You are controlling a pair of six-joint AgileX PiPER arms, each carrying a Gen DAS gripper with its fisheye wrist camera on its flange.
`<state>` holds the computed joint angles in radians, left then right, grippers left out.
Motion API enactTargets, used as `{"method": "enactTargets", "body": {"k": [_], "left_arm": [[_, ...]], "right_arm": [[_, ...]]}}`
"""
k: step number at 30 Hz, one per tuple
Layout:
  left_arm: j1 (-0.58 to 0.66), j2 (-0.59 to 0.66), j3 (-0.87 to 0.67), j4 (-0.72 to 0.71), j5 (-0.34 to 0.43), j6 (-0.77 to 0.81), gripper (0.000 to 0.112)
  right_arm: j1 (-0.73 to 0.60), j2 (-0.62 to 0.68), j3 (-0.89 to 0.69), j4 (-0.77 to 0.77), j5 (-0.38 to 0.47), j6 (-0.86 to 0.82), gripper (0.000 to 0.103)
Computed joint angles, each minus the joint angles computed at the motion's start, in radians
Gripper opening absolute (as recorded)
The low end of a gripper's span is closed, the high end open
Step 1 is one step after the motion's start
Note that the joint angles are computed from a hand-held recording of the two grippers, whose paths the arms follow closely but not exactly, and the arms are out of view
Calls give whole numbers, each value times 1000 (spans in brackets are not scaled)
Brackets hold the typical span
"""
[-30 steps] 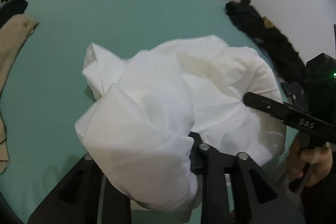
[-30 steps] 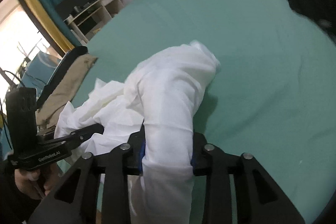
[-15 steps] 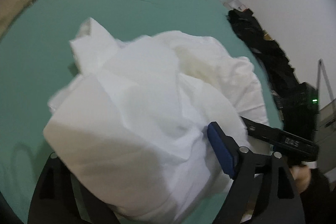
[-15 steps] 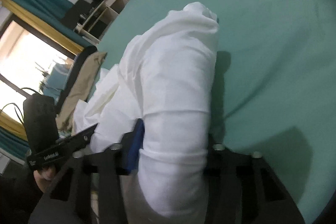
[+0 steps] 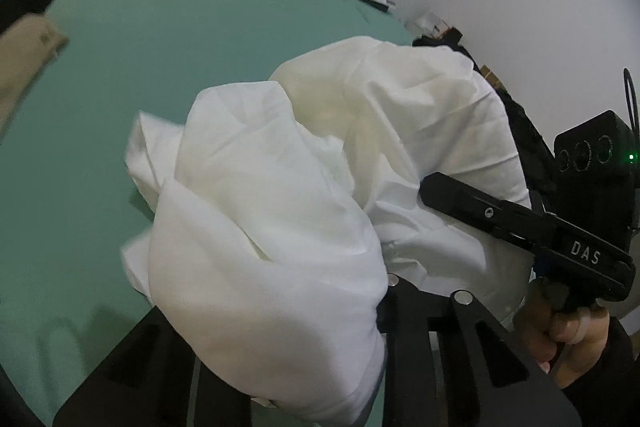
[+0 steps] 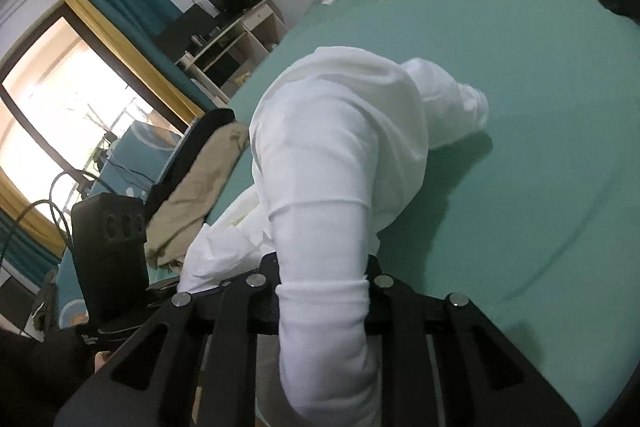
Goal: Fold large clothes
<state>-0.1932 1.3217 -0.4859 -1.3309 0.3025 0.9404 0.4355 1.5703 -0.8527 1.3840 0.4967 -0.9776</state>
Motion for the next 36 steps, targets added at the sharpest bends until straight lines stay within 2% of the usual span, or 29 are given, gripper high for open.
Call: {"method": "enactTargets", "body": {"k": [4, 6, 9, 10, 15, 20, 23, 28, 30, 33, 36], "left_arm": [[58, -50, -35, 187, 22, -174, 26], [109, -79, -49, 253, 53, -211, 26], [212, -107, -81, 287, 118, -191, 26], [277, -119, -91, 282, 162, -155, 26], [448, -94, -213, 292, 248, -83, 26], [563, 1, -399, 328, 306, -44, 26], [588, 86, -511, 362, 304, -33, 26], [609, 254, -681, 413, 309, -32, 26], [613, 329, -717, 446, 300, -50, 26], [625, 425, -718, 479, 276, -44, 26], [614, 535, -769, 631, 327, -176, 26]], "right_arm": [[56, 39, -95, -30, -33, 49, 19], [78, 59, -140, -33, -43, 55, 19], [104, 104, -226, -33, -49, 53, 19], [114, 122, -260, -42, -52, 62, 19], [145, 228, -463, -84, -40, 93, 19], [161, 368, -697, -72, -23, 95, 19], [158, 474, -847, -71, -8, 123, 19], [126, 654, -1040, 19, 30, 97, 19], [116, 730, -1125, -9, 51, 160, 19], [87, 832, -1138, 19, 96, 205, 20], [75, 904, -1144, -138, 101, 424, 22]]}}
